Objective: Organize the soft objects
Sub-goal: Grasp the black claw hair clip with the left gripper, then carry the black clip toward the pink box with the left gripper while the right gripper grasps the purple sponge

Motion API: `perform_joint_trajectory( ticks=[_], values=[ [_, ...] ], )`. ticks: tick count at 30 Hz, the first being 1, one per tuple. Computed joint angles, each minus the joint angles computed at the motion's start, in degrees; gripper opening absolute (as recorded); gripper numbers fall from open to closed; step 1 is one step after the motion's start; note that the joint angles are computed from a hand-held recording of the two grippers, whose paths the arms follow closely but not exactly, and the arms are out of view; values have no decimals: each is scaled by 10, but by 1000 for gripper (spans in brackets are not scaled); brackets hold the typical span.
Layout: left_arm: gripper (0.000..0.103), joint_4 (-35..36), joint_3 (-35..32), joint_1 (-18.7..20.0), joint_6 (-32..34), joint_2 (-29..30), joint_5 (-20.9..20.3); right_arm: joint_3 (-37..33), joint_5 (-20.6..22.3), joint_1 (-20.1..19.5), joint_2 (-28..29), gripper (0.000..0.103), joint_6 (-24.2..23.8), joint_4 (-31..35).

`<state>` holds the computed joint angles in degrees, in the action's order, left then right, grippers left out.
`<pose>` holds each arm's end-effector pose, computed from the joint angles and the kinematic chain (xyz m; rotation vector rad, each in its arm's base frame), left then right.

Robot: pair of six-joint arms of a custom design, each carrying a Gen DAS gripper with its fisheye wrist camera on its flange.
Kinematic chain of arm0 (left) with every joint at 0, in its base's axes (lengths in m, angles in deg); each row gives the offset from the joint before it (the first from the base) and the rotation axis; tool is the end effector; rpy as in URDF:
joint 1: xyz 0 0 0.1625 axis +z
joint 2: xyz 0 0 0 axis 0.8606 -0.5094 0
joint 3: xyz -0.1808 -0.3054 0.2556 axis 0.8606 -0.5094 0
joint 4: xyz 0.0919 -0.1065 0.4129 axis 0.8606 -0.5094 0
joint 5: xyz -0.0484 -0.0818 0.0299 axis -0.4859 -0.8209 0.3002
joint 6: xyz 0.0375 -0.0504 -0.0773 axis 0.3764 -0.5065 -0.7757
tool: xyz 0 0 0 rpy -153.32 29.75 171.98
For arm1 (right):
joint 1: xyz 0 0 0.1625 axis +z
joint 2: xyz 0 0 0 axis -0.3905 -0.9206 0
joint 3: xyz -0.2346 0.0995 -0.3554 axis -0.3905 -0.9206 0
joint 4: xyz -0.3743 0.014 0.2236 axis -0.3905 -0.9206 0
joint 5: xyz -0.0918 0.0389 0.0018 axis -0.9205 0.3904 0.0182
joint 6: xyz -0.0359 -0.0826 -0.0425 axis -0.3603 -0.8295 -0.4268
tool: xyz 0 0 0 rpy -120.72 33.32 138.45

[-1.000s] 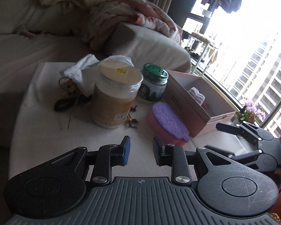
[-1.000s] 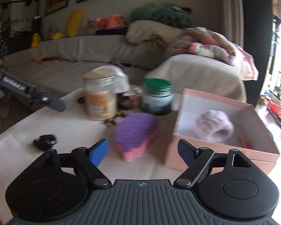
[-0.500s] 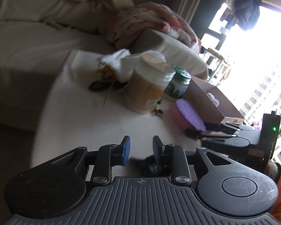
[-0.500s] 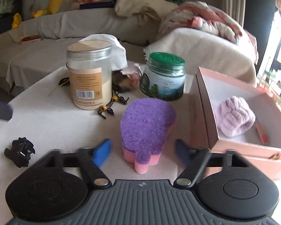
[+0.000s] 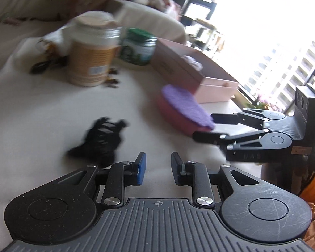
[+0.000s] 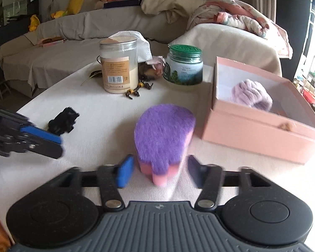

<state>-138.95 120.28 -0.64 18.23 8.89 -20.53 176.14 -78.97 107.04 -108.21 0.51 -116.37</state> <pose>-0.2866 -0.7789 0.0247 0.8935 2.7437 -0.7605 0.0321 -0.7422 0.2883 0.7893 -2.2665 0.8283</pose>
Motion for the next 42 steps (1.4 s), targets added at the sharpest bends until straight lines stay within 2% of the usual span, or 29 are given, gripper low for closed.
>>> perform_joint_trajectory(
  ticks=[2, 3, 4, 6, 8, 11, 14, 25, 30, 33, 42],
  values=[
    [30, -36, 12, -11, 21, 0, 16, 13, 5, -5, -5, 78, -4, -22],
    [31, -76, 25, -21, 36, 0, 44, 17, 3, -6, -5, 78, -7, -29],
    [33, -115, 31, -31, 55, 3, 88, 19, 1, -8, -4, 79, -7, -32],
    [31, -182, 31, -47, 103, 16, 183, 11, -11, -8, 0, 79, 6, -19],
    [31, -181, 26, -47, 99, 17, 220, 7, -6, -10, -1, 79, 22, -12],
    [31, -139, 23, -35, 38, 9, 207, 2, -8, -11, 1, 80, 35, -6],
    [32, -102, 5, -31, 25, 20, 207, 4, -4, -12, -1, 81, 34, -6],
    [33, -93, -49, -29, 76, 57, 200, 13, 0, -10, 0, 85, 4, -14],
    [38, -49, -49, -24, 87, 50, 155, 8, -1, -11, -1, 87, 16, -2],
    [39, -59, -49, -29, 114, 57, 168, 8, -4, -10, 0, 89, 15, -4],
    [41, -42, -81, -25, 91, 75, 149, 7, -4, -10, 0, 91, 17, 2]
  ],
)
